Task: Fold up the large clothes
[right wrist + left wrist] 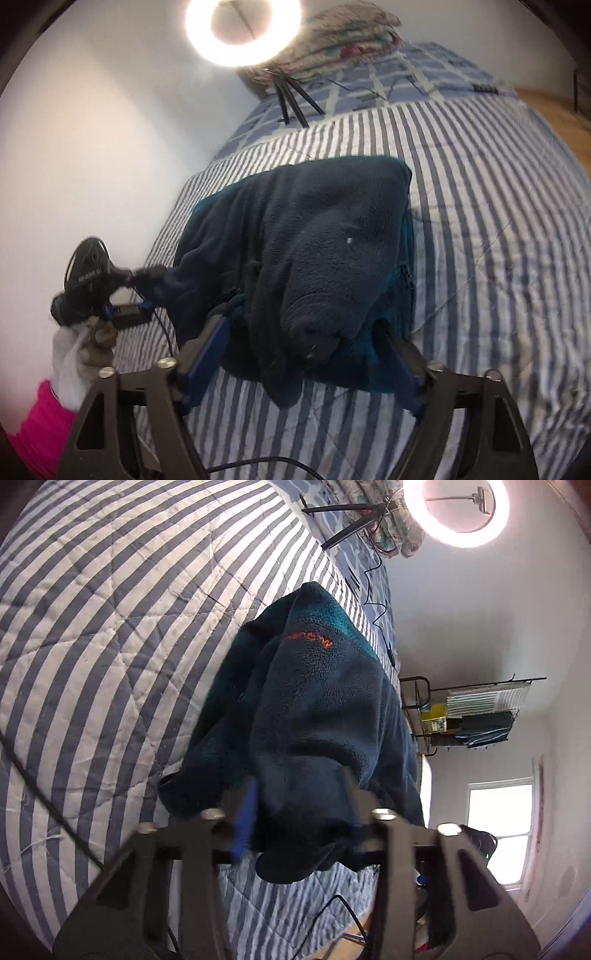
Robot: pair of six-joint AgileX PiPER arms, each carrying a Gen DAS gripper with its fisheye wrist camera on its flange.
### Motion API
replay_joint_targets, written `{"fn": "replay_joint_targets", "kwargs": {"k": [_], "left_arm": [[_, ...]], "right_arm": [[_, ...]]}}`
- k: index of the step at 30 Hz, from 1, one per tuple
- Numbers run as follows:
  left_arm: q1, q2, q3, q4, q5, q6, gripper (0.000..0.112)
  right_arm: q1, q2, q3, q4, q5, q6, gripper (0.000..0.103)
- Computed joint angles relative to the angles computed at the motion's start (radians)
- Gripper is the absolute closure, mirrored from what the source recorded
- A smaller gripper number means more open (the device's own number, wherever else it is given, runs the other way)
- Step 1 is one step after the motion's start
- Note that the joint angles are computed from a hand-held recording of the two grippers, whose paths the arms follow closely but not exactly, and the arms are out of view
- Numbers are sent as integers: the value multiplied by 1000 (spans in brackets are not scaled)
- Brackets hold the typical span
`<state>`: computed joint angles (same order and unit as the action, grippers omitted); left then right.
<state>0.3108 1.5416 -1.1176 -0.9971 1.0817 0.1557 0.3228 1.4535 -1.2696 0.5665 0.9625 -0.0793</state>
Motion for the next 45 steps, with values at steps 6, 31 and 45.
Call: {"fn": "replay_joint_targets", "kwargs": {"k": [6, 31, 45], "left_arm": [[-36, -102, -37, 91, -35, -3, 98], [-103, -337, 59, 463, -65, 24, 77], [-414, 66, -452, 723, -223, -234, 77]], "right_arm": [[-60, 2, 27, 157, 69, -108, 95], [-6, -275, 110, -150, 179, 3, 65], [159, 210, -422, -319, -17, 29, 65]]}}
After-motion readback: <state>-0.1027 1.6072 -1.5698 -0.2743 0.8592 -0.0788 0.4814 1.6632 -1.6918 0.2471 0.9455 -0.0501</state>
